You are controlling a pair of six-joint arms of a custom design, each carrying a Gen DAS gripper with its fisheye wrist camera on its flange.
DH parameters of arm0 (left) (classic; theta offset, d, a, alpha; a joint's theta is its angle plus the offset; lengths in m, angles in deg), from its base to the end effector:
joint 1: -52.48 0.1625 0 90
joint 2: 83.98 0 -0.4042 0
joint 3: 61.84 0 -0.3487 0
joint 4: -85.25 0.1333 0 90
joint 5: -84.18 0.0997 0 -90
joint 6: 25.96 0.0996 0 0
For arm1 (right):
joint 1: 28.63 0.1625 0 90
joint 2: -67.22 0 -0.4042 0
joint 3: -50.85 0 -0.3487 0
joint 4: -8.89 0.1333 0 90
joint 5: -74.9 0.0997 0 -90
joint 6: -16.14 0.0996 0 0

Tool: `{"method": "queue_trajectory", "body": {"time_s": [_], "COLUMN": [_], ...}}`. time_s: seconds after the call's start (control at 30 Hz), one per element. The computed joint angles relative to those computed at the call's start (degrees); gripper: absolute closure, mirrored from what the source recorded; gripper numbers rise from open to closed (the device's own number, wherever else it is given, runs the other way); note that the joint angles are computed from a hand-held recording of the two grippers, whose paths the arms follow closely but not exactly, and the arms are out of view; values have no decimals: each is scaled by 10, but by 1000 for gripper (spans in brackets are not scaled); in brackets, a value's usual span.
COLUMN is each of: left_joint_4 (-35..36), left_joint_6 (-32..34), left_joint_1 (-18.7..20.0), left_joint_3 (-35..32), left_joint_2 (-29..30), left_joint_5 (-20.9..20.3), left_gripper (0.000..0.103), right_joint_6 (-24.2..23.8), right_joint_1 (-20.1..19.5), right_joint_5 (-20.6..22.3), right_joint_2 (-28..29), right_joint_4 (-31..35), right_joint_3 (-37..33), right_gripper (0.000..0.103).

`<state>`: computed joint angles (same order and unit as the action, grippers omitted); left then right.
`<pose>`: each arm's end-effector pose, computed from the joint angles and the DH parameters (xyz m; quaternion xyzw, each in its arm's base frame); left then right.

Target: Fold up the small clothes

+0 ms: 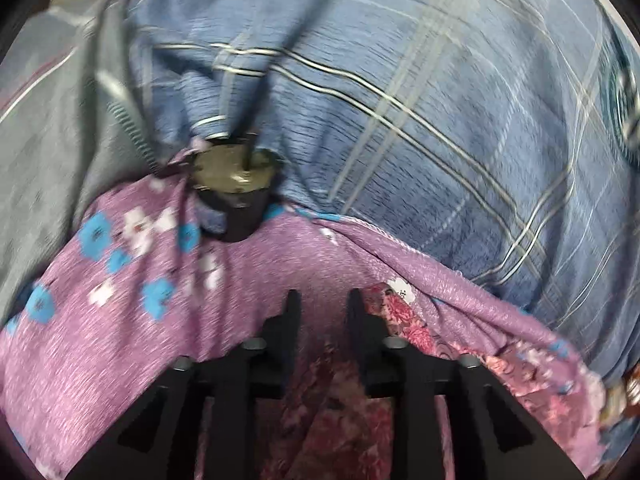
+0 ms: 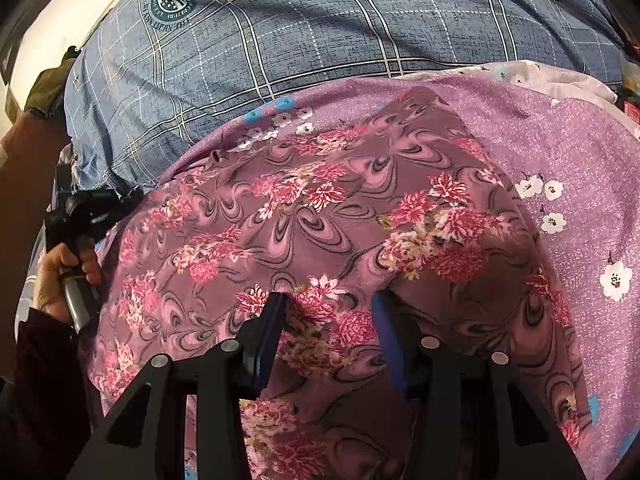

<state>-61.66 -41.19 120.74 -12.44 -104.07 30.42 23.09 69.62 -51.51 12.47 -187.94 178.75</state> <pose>-0.1212 -0.8229 0.1056 -0.0217 0.9257 -0.3108 0.2146 0.1397 -0.4464 0.1474 -0.0802 -0.9102 0.3123 0.2600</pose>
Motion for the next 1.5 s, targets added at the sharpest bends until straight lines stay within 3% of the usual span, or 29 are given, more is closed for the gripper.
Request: {"method": "queue_trajectory", "body": {"time_s": [0.1, 0.17, 0.3, 0.4, 0.47, 0.53, 0.63, 0.77, 0.83, 0.97, 1.17, 1.3, 1.5], "left_joint_4": [-54, -88, -130, -153, -127, -87, -96, -97, -92, -107, -146, -188, -243], "left_joint_6": [7, 15, 38, 32, 9, -7, -20, -42, -77, -131, -193, -223, -262], "left_joint_1": [-16, -33, -74, -96, -99, -99, -110, -130, -136, -130, -105, -97, -84], "left_joint_3": [76, 141, 312, 432, 480, 502, 537, 613, 655, 697, 707, 698, 683], "left_joint_2": [-49, -87, -177, -231, -254, -258, -296, -380, -427, -483, -484, -451, -400], "left_joint_5": [2, 9, 23, 35, 33, 60, 46, 29, 13, -58, -136, -147, -135], "left_gripper": [66, 56, 55, 55, 55, 53, 55, 54, 54, 49, 48, 48, 48], "right_joint_6": [13, 33, 44, 31, 36, 39, 48, 65, 88, 103, 122, 121, 105], "right_joint_1": [-7, -18, -27, -5, 7, 21, 52, 80, 85, 76, 74, 59, 59], "right_joint_5": [19, 50, 102, 76, 56, 14, -30, -17, 24, 128, 156, 187, 194], "right_joint_2": [-12, -27, -38, -21, -7, 16, 22, 10, -8, -21, 6, 13, 16], "right_joint_4": [7, -6, -55, -54, -35, -28, -18, -55, -84, -135, -152, -146, -140], "right_joint_3": [4, 15, 33, 26, 21, 16, 18, 60, 92, 128, 113, 100, 81], "right_gripper": [55, 55, 65, 68, 68, 70, 71, 66, 66, 59, 58, 58, 58]}}
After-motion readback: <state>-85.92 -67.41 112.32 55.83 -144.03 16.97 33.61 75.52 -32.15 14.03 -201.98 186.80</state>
